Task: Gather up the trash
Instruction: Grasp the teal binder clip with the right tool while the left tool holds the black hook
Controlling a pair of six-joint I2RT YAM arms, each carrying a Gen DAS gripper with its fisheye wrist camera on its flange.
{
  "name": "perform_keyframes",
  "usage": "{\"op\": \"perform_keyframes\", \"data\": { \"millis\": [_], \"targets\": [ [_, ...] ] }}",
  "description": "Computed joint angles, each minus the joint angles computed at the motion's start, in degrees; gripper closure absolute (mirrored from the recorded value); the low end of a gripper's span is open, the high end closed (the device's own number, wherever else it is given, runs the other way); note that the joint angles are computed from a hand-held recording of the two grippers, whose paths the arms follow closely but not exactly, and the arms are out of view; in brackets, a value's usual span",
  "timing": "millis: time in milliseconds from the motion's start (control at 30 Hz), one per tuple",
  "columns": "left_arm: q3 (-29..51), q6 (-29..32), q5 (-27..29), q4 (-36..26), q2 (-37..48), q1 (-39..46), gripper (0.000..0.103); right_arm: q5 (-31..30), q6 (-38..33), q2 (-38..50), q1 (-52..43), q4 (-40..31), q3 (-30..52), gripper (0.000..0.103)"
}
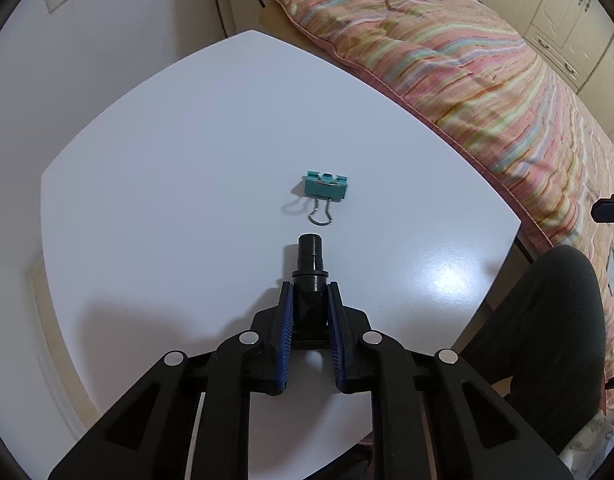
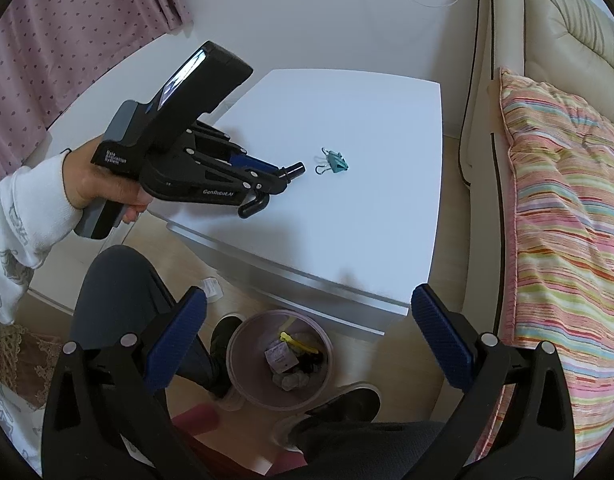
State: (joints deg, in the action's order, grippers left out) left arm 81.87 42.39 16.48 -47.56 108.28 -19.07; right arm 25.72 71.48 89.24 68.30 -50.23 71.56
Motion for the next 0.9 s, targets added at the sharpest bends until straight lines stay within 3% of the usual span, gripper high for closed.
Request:
{"op": "perform_keyframes", "data": {
  "millis": [367,900],
  "targets": [
    [0.15,-1.31,4.34,-1.12,-2.31,4.68,0.087,-2.28,-7.34,0.01,-5.89,1.69,0.87,0.003],
    [-0.73,-1.17,8.19,-2.56,-5.96,9.76,0.087,-9.70,-32.53,13.90,-20.13,-2.43,17.01,0.003]
  ]
}}
